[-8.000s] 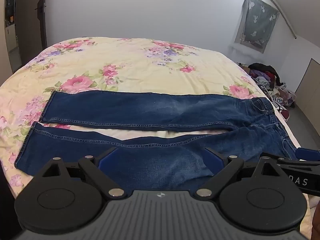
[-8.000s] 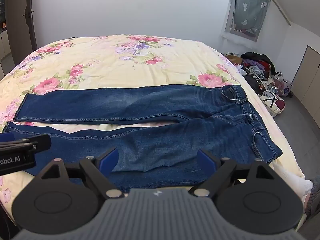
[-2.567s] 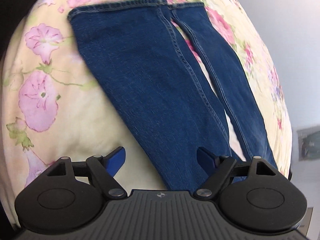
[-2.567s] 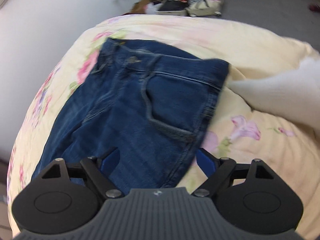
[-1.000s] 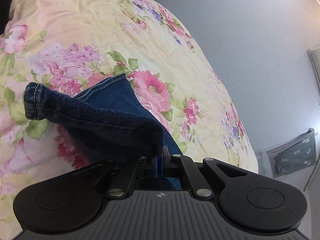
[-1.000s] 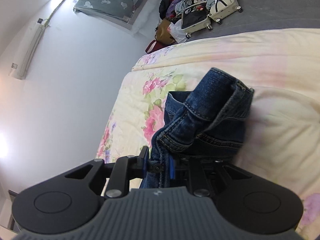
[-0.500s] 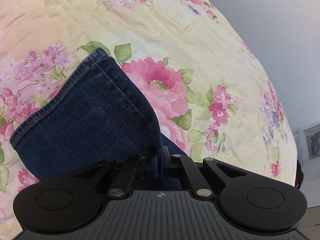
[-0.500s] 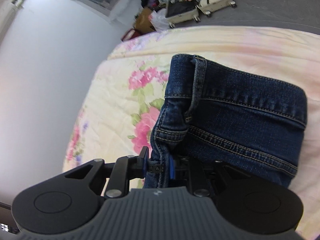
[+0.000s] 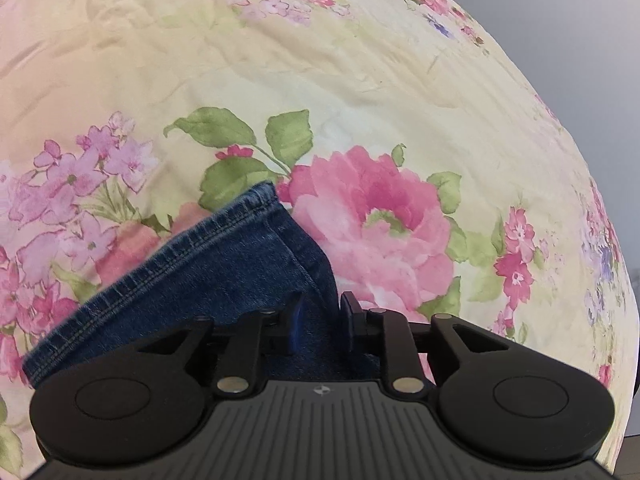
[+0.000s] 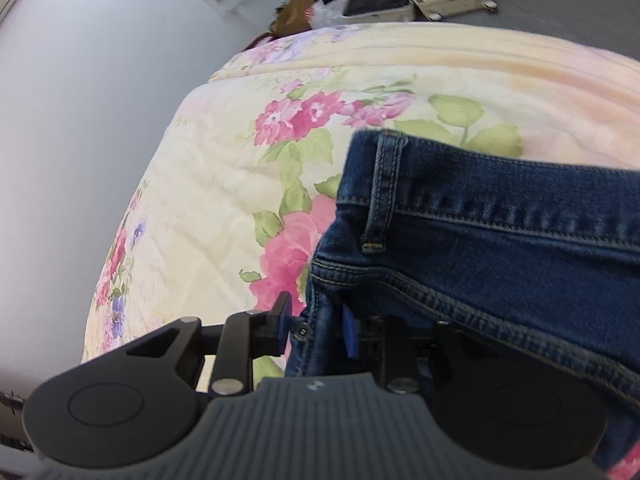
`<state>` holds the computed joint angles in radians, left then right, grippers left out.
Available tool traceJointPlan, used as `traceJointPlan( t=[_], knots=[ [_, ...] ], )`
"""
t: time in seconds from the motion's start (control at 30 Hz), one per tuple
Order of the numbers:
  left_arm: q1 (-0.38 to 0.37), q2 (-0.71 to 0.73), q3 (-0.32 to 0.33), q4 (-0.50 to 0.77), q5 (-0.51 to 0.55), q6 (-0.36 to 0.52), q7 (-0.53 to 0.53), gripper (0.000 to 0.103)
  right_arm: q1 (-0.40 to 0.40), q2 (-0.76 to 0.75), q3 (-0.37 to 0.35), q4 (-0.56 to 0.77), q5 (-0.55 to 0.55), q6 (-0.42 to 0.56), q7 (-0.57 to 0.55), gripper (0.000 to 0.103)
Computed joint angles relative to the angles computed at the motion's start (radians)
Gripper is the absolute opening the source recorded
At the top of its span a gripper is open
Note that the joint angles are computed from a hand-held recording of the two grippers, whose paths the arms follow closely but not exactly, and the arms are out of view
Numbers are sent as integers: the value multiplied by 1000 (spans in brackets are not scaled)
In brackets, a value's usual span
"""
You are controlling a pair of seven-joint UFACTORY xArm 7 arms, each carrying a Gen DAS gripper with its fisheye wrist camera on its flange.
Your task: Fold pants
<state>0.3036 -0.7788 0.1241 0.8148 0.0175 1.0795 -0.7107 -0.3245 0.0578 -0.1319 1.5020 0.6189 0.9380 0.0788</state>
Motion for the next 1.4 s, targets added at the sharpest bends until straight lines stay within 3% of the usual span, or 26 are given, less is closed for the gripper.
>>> traceJointPlan(
  t=[0.2, 0.33, 0.43, 0.57, 0.7, 0.83, 0.97, 1.13, 1.4],
  knots=[
    [57, -90, 14, 8, 106, 5, 79, 35, 17, -59, 5, -105, 47, -195, -145, 26],
    [69, -162, 60, 8, 130, 20, 174, 53, 57, -191, -21, -220, 167, -239, -379, 30],
    [64, -230, 88, -20, 105, 77, 236, 56, 114, -348, -56, -354, 214, -218, -518, 32],
    [77, -307, 80, -73, 96, 127, 269, 56, 173, -593, -58, -556, 135, -159, -602, 33],
    [77, -369, 73, -121, 91, 148, 293, 58, 216, -779, -5, -730, -7, -145, -654, 33],
    [103, -387, 58, -134, 119, 171, 293, 59, 193, -827, 93, -848, -185, -167, -586, 40],
    [129, -447, 38, -143, 140, 184, 268, 59, 225, -895, 136, -966, -266, -322, -571, 42],
    [106, -547, 33, -162, 139, 209, 269, 59, 303, -1007, 55, -1014, -245, -340, -497, 47],
    [98, -590, 79, -206, 33, 208, 126, 58, 400, -1099, -20, -1046, -281, -318, -410, 48]
  ],
)
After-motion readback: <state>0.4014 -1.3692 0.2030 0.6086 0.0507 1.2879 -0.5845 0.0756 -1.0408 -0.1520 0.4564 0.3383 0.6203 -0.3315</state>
